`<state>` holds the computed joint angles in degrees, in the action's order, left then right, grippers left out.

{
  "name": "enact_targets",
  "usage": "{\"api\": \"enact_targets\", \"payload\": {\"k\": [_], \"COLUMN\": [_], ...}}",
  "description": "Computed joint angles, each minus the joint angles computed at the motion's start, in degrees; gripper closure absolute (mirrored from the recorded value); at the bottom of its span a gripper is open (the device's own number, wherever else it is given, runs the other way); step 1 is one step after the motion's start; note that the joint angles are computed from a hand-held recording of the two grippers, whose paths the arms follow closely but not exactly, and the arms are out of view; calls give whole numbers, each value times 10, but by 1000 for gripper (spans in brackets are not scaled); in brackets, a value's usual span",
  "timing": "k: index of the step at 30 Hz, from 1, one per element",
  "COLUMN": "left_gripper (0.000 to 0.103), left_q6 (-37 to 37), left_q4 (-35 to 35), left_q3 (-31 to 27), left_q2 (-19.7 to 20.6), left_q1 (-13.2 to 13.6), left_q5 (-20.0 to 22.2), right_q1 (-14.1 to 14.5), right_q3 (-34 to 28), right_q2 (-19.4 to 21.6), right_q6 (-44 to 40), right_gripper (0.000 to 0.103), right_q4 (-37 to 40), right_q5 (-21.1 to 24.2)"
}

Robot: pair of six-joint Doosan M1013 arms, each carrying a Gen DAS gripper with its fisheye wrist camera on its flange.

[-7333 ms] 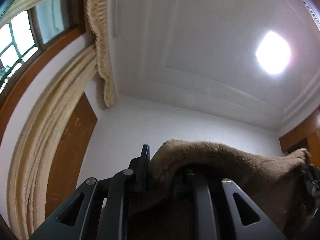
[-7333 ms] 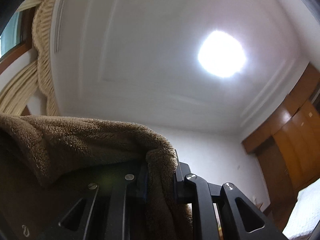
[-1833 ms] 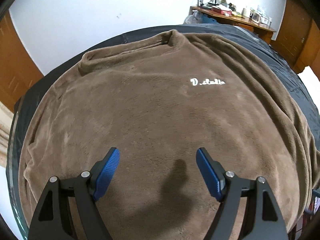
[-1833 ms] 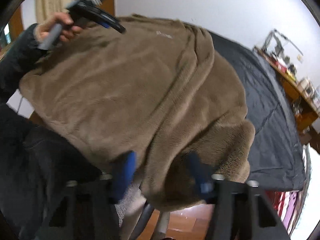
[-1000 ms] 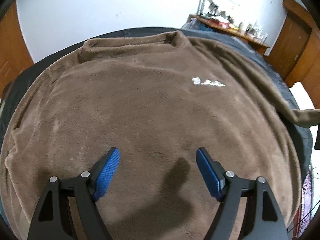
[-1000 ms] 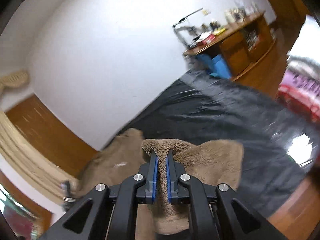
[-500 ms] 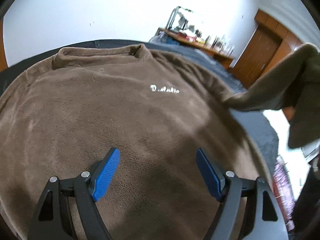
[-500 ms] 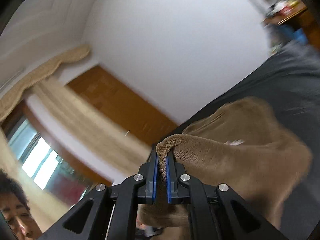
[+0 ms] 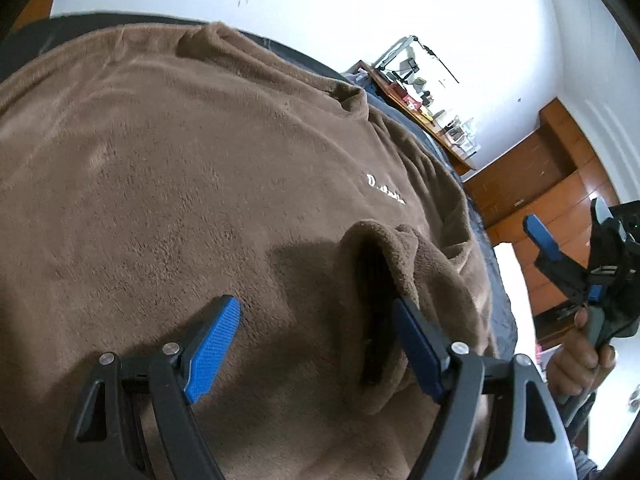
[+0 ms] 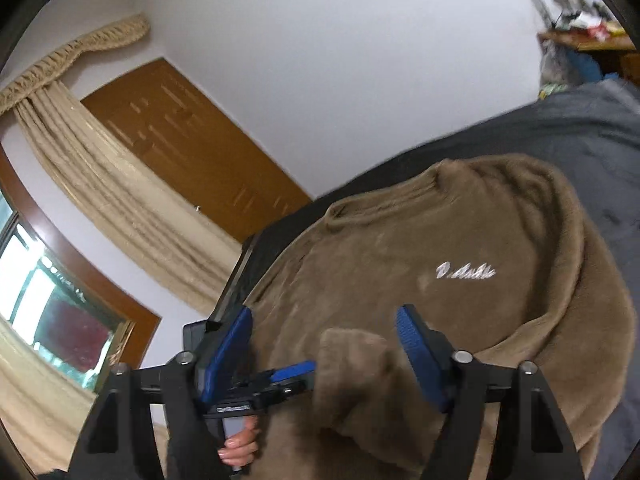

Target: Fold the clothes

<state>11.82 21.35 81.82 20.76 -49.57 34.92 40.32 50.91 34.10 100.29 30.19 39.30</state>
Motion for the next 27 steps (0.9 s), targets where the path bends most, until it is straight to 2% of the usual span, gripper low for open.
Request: {"api": "enact_targets", "payload": {"k": [6,10,15,20,23,27], "left_gripper": [20,20,20,20,20,20], "left_q6": [28,65,117,150,125,79], "left_q4": [25,-4,-66,-101,-81,-40], "left_q3": [-31,-61,-69,-99,-82,-56], "left_q2": [18,32,29,50,38,18], "left_q1": [-8,-6,0,1,-2,-8], "left_q5": [63,107,78,115,107,90], "right_q1": [-11,-21,-30,-30,-30,-34], "right_q3": [95,136,178,201,213,228], "right_q2": [-45,-58,-72,-81,-83,-85], "right_q6": [-27,-24,-64,-38,10,-7], "right_gripper": [26,26,26,26,26,26], "right_q4": [49,76,119,62,4,20], "right_q5": [-83,-105,-132,-168,-176,-178]}}
